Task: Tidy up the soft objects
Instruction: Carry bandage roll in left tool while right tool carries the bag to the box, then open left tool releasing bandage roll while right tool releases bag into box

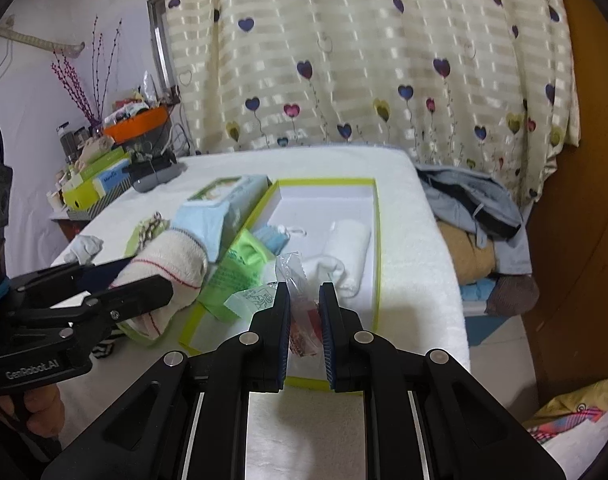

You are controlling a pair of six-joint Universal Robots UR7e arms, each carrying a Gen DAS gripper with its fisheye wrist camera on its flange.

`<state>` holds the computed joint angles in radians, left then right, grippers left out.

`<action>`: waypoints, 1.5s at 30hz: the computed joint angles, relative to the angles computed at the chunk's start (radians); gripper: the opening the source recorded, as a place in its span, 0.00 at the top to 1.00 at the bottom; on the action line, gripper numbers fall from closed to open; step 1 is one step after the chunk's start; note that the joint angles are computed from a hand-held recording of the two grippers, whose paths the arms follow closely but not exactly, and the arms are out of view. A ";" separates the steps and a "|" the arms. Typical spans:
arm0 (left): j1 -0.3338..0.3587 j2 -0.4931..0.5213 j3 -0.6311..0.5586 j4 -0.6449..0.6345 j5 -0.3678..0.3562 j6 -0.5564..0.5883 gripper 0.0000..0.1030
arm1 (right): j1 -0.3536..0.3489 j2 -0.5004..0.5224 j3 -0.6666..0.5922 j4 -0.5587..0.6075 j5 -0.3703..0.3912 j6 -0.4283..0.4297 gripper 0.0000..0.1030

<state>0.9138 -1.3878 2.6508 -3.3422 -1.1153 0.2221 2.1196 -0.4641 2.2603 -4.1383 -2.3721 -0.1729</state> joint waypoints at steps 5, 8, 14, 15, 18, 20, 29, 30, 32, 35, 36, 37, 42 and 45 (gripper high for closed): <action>0.022 0.051 -0.026 0.015 -0.020 0.001 0.57 | -0.047 0.000 -0.001 0.054 0.026 0.001 0.86; 0.036 0.081 -0.041 0.026 -0.032 0.000 0.57 | -0.070 0.003 -0.005 0.057 0.037 -0.015 0.86; 0.059 0.129 -0.074 0.036 -0.036 0.003 0.57 | -0.099 -0.001 -0.032 0.057 0.050 -0.056 0.86; 0.062 0.135 -0.079 0.039 -0.038 0.003 0.57 | -0.105 -0.003 -0.039 0.064 0.057 -0.064 0.86; 0.070 0.154 -0.094 0.042 -0.037 0.005 0.57 | -0.119 -0.004 -0.062 0.079 0.070 -0.087 0.86; 0.074 0.170 -0.104 0.042 -0.034 0.006 0.57 | -0.127 -0.005 -0.074 0.086 0.076 -0.101 0.86; 0.089 0.235 -0.140 0.022 -0.026 0.017 0.56 | -0.160 -0.028 -0.072 0.083 0.123 -0.100 0.85; 0.089 0.231 -0.142 0.032 -0.029 0.011 0.56 | -0.155 -0.024 -0.073 0.074 0.114 -0.106 0.85; 0.092 0.230 -0.147 0.046 -0.036 0.004 0.56 | -0.145 -0.020 -0.074 0.058 0.101 -0.113 0.76; 0.095 0.222 -0.146 0.042 -0.050 0.009 0.55 | -0.128 -0.014 -0.065 0.020 0.086 -0.112 0.61; 0.095 0.218 -0.144 0.041 -0.058 0.010 0.55 | -0.122 -0.013 -0.064 0.011 0.082 -0.110 0.61; 0.096 0.213 -0.142 0.037 -0.064 0.013 0.55 | -0.115 -0.014 -0.060 0.000 0.076 -0.109 0.61; 0.086 0.185 -0.124 0.029 -0.068 0.011 0.55 | -0.088 -0.017 -0.049 -0.012 0.043 -0.084 0.60; 0.074 0.154 -0.106 0.030 -0.060 0.002 0.55 | -0.070 -0.021 -0.034 -0.010 0.026 -0.050 0.61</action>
